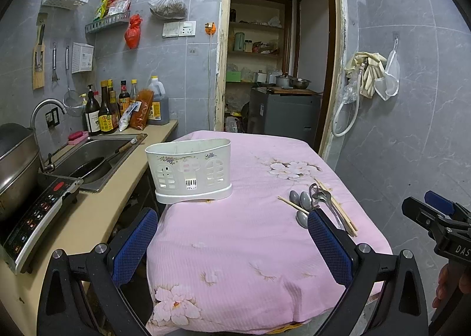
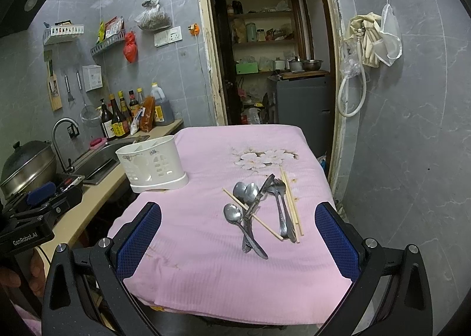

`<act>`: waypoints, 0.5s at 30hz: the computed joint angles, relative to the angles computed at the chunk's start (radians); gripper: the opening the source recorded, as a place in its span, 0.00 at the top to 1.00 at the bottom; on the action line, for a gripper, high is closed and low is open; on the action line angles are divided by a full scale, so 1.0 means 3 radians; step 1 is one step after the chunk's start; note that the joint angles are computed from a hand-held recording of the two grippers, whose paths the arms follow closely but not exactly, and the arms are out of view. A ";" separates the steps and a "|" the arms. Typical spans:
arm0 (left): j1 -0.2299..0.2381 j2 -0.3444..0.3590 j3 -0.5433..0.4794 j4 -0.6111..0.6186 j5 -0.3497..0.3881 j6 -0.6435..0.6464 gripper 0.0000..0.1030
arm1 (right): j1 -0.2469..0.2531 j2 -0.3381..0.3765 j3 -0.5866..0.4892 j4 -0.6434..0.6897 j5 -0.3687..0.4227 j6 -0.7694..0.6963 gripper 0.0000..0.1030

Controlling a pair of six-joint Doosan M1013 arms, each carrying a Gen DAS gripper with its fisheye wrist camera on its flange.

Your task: Organize utensils

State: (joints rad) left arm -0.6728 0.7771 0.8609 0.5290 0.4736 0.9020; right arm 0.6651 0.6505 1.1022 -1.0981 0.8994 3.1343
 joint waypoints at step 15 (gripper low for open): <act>-0.0012 0.0056 -0.0075 -0.0024 0.0033 0.0025 0.00 | -0.0019 0.0032 -0.0046 0.0050 -0.0017 -0.0055 0.01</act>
